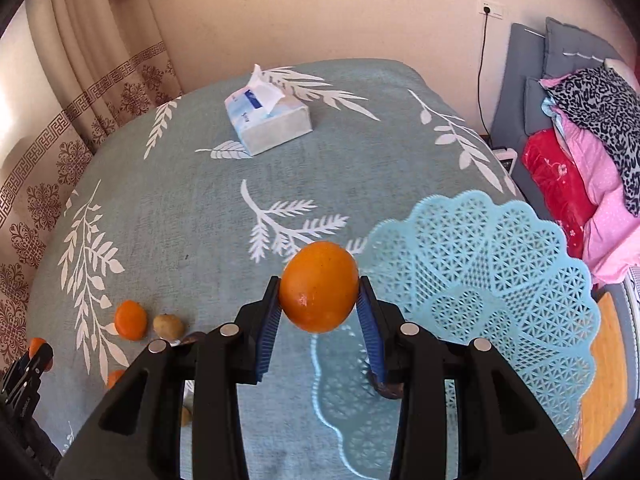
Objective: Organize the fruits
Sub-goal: 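Carry the orange into the basket and open the right tool while the left tool holds its orange, then carry the held orange over the basket and open the left tool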
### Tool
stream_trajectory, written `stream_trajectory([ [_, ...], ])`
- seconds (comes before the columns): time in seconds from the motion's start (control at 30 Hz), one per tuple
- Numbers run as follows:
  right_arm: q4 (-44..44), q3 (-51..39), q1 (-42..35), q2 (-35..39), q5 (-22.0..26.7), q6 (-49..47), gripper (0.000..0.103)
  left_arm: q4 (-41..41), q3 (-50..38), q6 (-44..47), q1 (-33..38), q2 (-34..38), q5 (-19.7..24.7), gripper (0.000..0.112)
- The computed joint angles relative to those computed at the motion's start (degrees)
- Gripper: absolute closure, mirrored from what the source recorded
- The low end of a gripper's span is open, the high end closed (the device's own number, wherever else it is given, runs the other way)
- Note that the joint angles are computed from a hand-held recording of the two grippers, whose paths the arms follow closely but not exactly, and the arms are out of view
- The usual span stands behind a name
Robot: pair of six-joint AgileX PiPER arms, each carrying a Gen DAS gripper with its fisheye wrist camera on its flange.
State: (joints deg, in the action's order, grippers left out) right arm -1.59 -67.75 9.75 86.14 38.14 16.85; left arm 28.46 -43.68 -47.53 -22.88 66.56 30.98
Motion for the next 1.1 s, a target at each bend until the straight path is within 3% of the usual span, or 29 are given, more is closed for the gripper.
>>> stream_trajectory([
  [0.3,8.9,9.5,-10.1,-5.2,-2.8,-10.0,0.064,3.3,-0.8,-5.1,-6.0,1.6,1.1,0.074],
  [0.33,10.5,10.2,-11.2,-5.7,-2.9,-11.2,0.061,3.7,-0.9,-5.6,-6.8,1.8,1.4,0.074],
  [0.37,12.2,10.9,-12.2,-6.4,-3.3,-12.5,0.050,4.1,-1.2,-6.2,-7.6,2.0,1.8,0.074],
  [0.43,14.2,12.6,-13.7,-8.4,-4.5,-14.2,0.039,5.0,-2.0,-7.1,-9.0,2.5,2.5,0.074],
  [0.87,32.8,21.5,-24.8,-18.6,-6.5,-32.6,0.035,9.2,-14.2,-10.4,-23.0,12.4,8.0,0.074],
  [1.1,37.2,23.4,-29.2,-19.7,-7.9,-36.8,0.032,8.9,-22.7,-9.7,-29.0,20.4,6.7,0.074],
])
